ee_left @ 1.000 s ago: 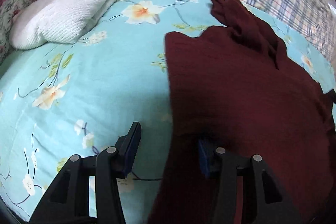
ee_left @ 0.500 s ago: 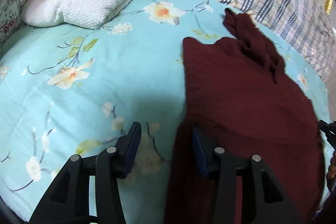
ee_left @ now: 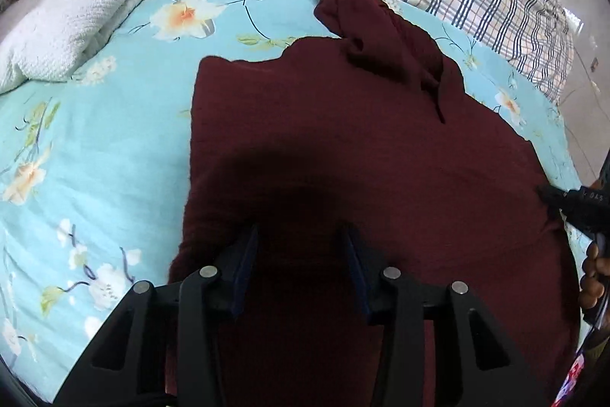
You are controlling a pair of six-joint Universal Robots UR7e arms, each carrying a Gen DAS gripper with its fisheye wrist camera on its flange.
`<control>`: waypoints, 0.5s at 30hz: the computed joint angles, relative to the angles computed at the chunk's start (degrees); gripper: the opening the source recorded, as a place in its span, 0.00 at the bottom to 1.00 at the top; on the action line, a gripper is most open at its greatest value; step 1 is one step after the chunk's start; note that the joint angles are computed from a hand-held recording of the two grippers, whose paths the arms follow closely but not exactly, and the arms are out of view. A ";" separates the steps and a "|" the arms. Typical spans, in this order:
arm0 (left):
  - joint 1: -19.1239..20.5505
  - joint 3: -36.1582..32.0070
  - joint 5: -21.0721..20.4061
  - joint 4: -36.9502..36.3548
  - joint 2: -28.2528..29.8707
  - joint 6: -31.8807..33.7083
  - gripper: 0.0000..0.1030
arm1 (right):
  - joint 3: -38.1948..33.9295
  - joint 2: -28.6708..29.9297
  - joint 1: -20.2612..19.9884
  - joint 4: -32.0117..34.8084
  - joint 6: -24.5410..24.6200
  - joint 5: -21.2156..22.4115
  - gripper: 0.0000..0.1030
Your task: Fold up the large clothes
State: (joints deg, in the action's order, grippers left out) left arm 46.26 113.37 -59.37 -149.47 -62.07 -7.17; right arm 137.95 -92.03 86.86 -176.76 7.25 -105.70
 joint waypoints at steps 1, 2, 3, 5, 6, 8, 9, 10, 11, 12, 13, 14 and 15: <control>-0.18 -0.48 0.12 0.47 -0.07 -0.29 0.43 | 0.02 -0.63 0.76 -0.16 -0.30 -1.36 0.13; -0.38 -1.38 0.23 0.94 0.08 -0.71 0.45 | -0.16 -1.00 1.52 -0.63 -0.92 -1.93 0.13; -0.41 -2.87 -0.20 1.50 0.55 -1.16 0.49 | -0.53 -0.82 1.95 -0.94 -1.37 -2.01 0.14; -0.31 -6.12 -1.95 1.72 2.00 -1.42 0.54 | -2.12 -0.53 2.13 -0.49 -2.14 0.69 0.17; -0.29 -8.60 -2.64 2.29 3.27 -1.28 0.55 | -3.44 0.28 2.22 -0.01 -2.03 2.50 0.18; -0.37 -13.40 -2.93 3.26 6.04 -0.57 0.61 | -7.38 2.85 2.70 2.05 -2.06 4.93 0.18; -0.50 -16.39 -2.88 3.35 8.03 0.46 0.67 | -8.39 3.37 2.90 2.50 -2.66 5.37 0.18; -0.58 -18.93 -2.60 3.57 9.81 1.44 0.70 | -10.63 5.20 3.48 2.65 -3.75 5.67 0.18; -0.71 -23.08 -1.59 4.61 12.70 2.36 0.74 | -12.98 6.98 3.78 3.37 -4.59 6.37 0.20; -0.52 -26.20 -1.70 6.00 14.65 2.90 0.76 | -15.45 8.77 4.05 4.54 -4.68 6.77 0.21; -0.22 -29.52 -2.18 7.67 16.69 3.41 0.76 | -17.79 10.36 4.20 5.76 -4.46 7.37 0.24; 0.09 -34.33 -2.04 10.04 19.76 3.84 0.76 | -19.51 11.25 4.16 7.08 -4.49 7.97 0.27; 0.31 -37.74 -1.57 11.62 21.93 4.34 0.76 | -23.13 13.69 4.15 9.62 -5.09 8.73 0.28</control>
State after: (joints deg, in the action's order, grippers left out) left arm 46.57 75.63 -60.94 -137.84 -40.15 -2.83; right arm 114.82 -78.34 91.01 -167.15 2.16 -96.97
